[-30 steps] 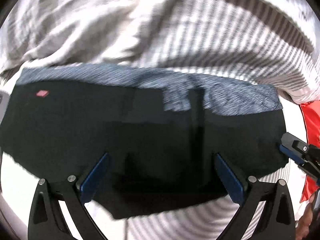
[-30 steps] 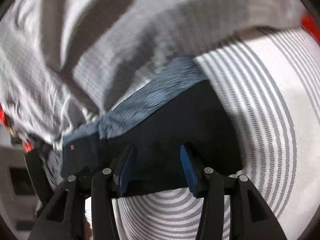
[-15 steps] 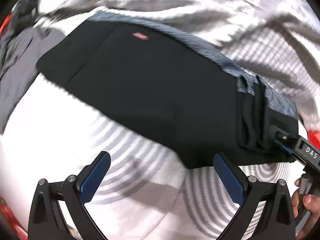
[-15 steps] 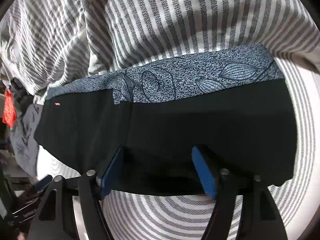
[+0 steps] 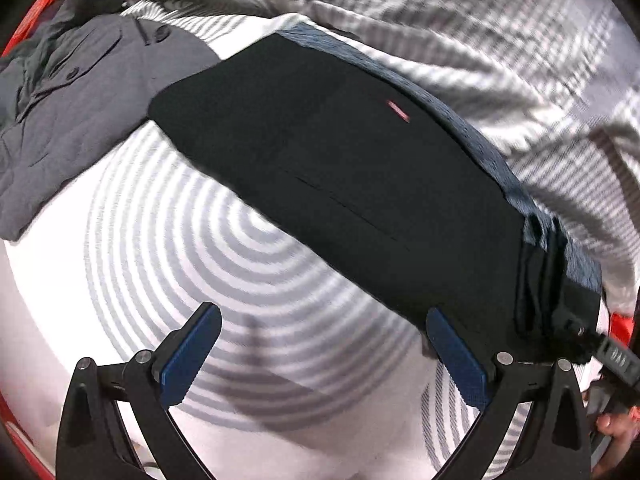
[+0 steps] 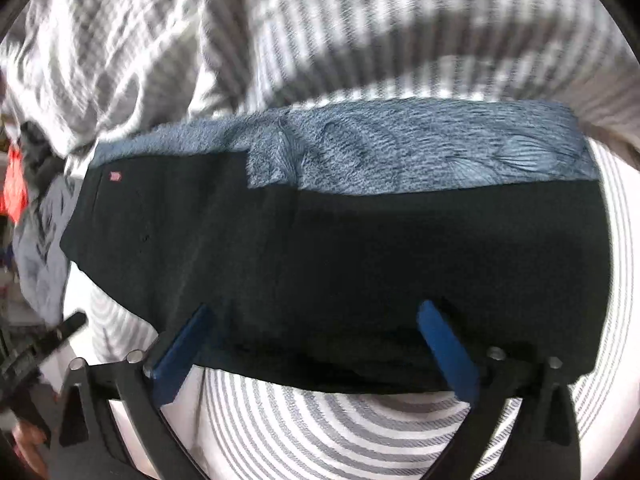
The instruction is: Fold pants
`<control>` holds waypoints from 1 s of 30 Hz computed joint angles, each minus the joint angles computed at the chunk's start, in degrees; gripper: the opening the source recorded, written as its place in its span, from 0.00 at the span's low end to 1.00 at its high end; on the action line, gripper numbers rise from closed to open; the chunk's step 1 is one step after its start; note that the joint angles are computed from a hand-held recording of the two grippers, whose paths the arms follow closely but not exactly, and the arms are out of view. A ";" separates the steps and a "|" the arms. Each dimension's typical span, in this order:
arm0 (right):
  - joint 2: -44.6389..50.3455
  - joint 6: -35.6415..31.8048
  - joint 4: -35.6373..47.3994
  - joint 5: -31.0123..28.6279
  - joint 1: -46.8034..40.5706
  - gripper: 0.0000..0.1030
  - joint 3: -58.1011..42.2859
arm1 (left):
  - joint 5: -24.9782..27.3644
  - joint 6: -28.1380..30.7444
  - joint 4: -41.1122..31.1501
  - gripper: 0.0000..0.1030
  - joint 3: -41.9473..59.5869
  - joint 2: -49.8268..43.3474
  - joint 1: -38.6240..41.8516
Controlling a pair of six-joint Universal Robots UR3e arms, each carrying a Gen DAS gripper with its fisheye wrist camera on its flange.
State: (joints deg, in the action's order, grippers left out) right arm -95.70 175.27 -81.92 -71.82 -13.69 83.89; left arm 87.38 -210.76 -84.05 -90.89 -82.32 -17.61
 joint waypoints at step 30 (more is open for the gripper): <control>7.58 11.57 -7.08 -12.18 15.19 1.00 -3.35 | -20.68 13.39 9.64 0.89 -15.03 6.55 32.23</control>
State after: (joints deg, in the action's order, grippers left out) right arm -88.12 186.84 -89.01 -84.00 1.50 80.54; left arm 66.70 -197.38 -74.41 -105.91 -75.76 14.62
